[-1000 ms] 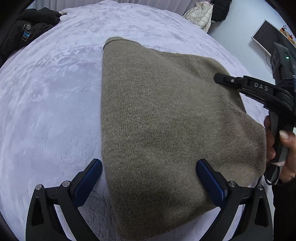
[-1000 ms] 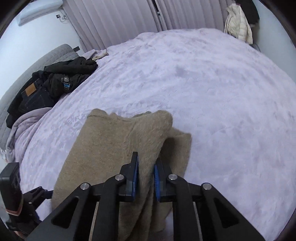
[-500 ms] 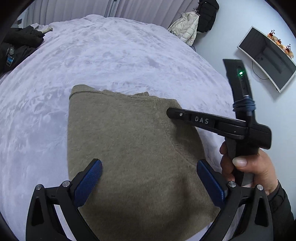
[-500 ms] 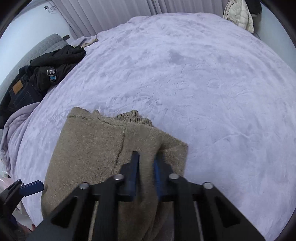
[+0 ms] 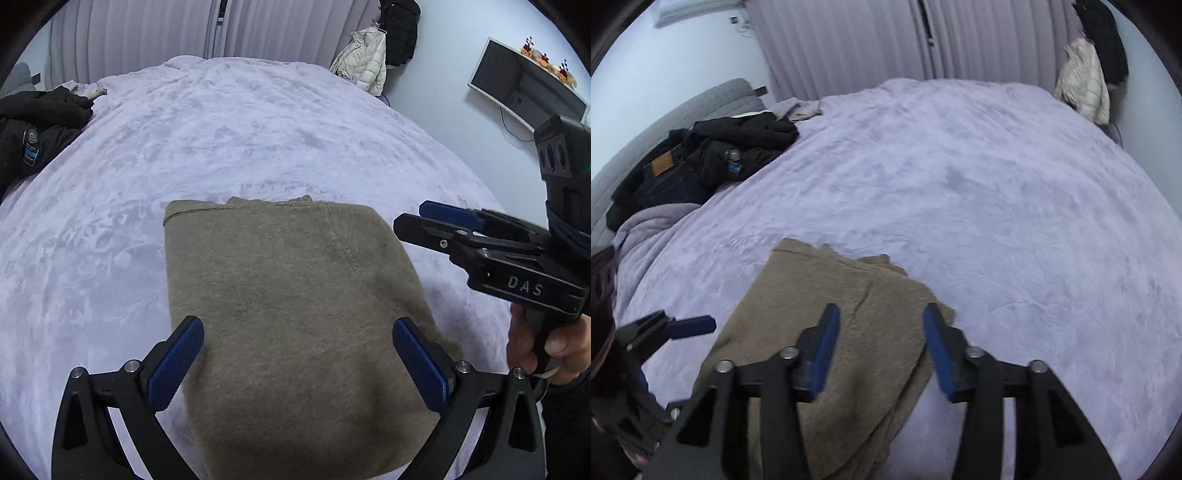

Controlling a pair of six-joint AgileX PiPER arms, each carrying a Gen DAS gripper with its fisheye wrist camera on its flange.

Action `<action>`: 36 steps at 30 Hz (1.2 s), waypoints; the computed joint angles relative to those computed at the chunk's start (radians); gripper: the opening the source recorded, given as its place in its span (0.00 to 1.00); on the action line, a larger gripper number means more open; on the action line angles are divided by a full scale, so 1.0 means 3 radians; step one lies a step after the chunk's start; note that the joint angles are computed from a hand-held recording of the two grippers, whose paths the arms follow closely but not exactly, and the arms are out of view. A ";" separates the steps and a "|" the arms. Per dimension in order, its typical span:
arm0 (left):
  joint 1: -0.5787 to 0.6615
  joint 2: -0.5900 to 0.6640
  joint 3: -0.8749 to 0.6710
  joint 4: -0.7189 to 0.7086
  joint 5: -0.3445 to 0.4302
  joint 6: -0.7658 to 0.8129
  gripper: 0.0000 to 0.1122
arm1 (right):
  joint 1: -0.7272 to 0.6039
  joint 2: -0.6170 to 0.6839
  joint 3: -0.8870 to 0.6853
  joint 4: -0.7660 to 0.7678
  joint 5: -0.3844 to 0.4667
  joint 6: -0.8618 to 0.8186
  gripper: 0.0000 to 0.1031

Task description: Fold small clothes

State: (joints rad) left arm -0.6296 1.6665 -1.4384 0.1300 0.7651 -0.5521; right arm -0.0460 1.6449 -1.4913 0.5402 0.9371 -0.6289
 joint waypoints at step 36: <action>0.0786 -0.0312 0.0701 -0.1206 -0.0038 0.0954 0.91 | -0.0467 -0.1020 0.1270 0.0347 0.0396 -0.1169 0.83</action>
